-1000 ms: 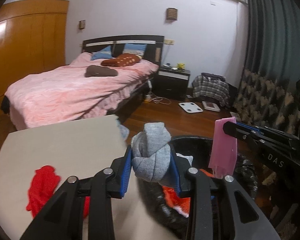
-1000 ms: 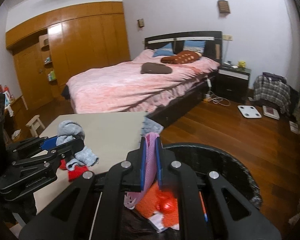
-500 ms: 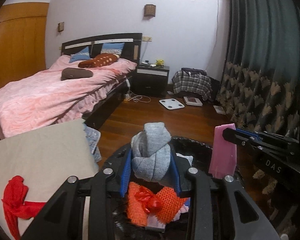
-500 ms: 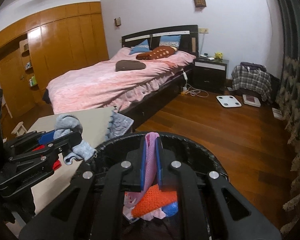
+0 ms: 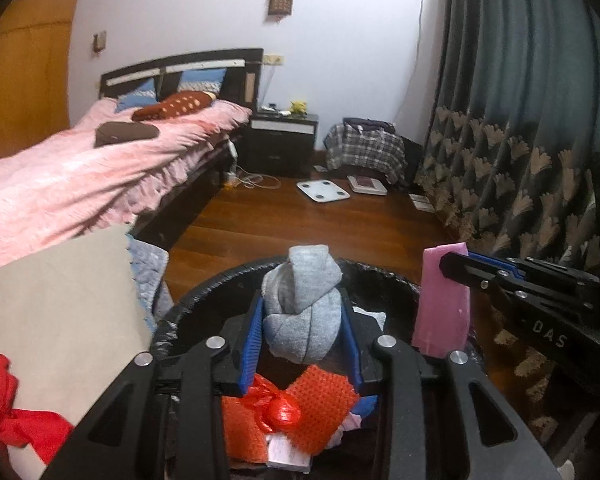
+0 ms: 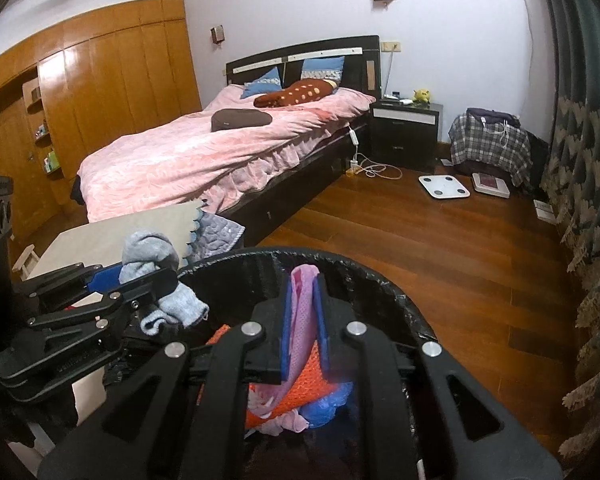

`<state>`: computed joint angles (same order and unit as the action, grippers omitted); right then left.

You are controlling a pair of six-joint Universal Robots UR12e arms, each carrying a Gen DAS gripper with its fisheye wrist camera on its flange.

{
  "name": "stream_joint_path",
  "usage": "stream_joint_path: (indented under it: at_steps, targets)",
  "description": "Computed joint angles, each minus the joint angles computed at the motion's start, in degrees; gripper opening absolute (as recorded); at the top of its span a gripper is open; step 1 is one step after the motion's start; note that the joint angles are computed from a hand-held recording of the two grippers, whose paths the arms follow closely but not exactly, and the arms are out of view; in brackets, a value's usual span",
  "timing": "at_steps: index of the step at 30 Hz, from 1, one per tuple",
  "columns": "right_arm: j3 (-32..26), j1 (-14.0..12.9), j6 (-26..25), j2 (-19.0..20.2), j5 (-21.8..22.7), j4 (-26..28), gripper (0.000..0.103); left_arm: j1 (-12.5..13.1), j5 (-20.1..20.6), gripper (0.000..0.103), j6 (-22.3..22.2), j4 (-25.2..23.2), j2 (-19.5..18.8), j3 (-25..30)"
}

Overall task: Collect trash
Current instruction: 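Open both grippers to drop the sock and pink cloth into the bin, then move both grippers back to the red gloves on the table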

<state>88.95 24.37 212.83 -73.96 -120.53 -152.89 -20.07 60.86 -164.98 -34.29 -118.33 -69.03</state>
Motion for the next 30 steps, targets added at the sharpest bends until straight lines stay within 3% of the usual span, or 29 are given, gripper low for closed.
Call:
stream_joint_path:
  at_steps: [1,3,5,8,11,18,30]
  targets:
    - [-0.01,-0.08,0.57,-0.02,-0.19,0.93,0.018,0.03,-0.18,0.043,0.20,-1.13,-0.13,0.30]
    - [-0.09,-0.18,1.34,-0.04,-0.69,2.11,0.037,0.17,-0.40,0.057,-0.19,-0.76,-0.10,0.10]
    - [0.24,-0.05,1.79,-0.25,-1.26,2.36,0.046,0.41,-0.03,0.063,0.20,-0.70,0.14,-0.29]
    - [0.20,0.34,2.05,-0.24,-2.74,2.73,0.073,0.80,0.76,0.072,-0.50,0.17,0.69,-1.17]
    - [0.07,0.85,2.47,-0.15,-4.09,2.30,0.094,1.38,2.30,0.084,-1.55,2.63,1.60,-2.47]
    - [-1.63,2.13,2.63,0.41,-3.55,1.58,0.096,3.86,4.74,0.096,-4.63,7.05,4.37,-5.70]
    - [-10.27,4.65,-0.67,6.13,0.72,0.80,0.098,9.00,10.34,0.097,-9.34,11.56,8.93,-10.99]
